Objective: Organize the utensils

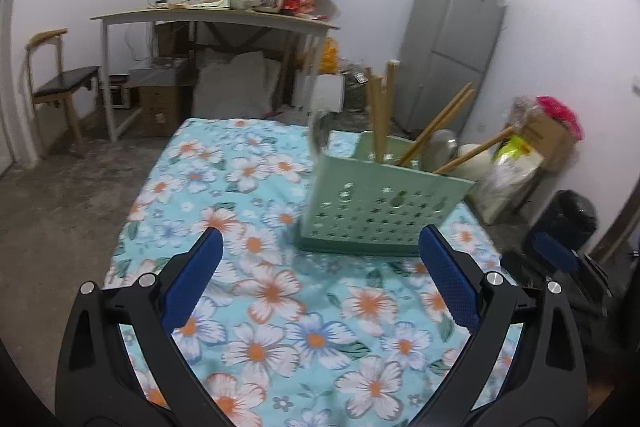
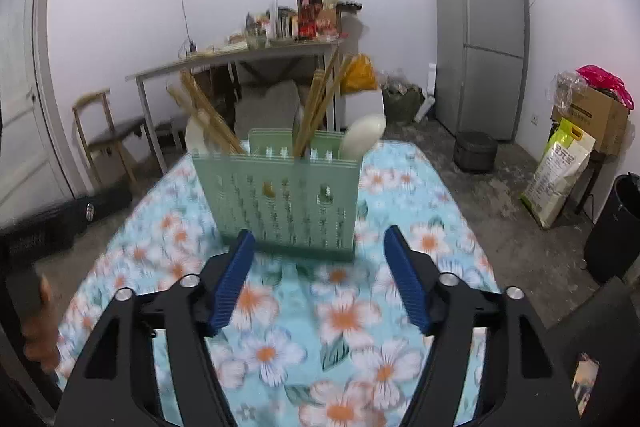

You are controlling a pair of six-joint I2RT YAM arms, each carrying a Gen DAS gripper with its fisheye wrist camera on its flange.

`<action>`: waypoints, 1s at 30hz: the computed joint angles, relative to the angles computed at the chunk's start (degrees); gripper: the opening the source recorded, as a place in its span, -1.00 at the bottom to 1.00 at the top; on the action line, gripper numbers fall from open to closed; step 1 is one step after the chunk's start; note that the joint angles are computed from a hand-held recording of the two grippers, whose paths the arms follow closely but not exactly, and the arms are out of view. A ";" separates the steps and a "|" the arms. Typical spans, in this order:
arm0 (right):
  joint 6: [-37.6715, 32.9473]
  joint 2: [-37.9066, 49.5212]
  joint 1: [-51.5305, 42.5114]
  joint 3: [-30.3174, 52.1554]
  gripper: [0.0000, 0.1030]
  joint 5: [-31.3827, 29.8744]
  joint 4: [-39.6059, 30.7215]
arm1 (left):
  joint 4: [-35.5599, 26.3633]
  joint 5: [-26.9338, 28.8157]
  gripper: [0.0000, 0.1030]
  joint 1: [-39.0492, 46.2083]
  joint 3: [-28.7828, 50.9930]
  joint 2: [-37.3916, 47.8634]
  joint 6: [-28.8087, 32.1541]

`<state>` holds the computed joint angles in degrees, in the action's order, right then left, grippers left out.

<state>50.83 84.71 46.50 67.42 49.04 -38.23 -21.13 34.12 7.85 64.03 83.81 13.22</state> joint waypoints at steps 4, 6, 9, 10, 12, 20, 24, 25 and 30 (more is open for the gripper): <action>2.30 1.33 -0.11 0.98 0.61 0.49 -2.18 | 3.97 -9.47 0.84 -2.71 -1.94 -1.12 -0.30; 2.94 1.95 -0.43 1.70 0.67 0.94 -3.49 | 4.46 -12.79 0.84 -3.66 -1.99 -1.15 0.05; 3.04 2.81 -0.93 2.67 0.71 1.30 -4.75 | 6.14 -16.10 0.84 -4.52 -2.74 -1.83 -0.62; 3.33 2.98 -1.09 2.94 0.72 1.58 -5.25 | 6.70 -16.13 0.84 -4.45 -3.00 -2.05 -0.97; 3.46 2.87 -1.51 2.94 0.74 1.58 -5.30 | 7.40 -15.23 0.84 -4.07 -3.40 -2.50 -1.69; 3.50 3.01 -2.45 3.31 0.80 2.35 -5.83 | 3.58 -21.78 0.84 -6.10 -0.29 -0.52 -0.04; 3.73 3.20 -2.86 3.62 0.83 2.61 -6.18 | 2.69 -23.00 0.84 -6.07 0.52 0.37 -1.08; 3.91 3.38 -2.96 3.89 0.84 2.71 -6.53 | 1.95 -23.20 0.84 -5.97 1.06 0.79 -1.30; 4.03 3.82 -3.17 4.82 0.87 2.71 -7.43 | 0.64 -24.97 0.84 -5.88 2.38 2.29 -1.98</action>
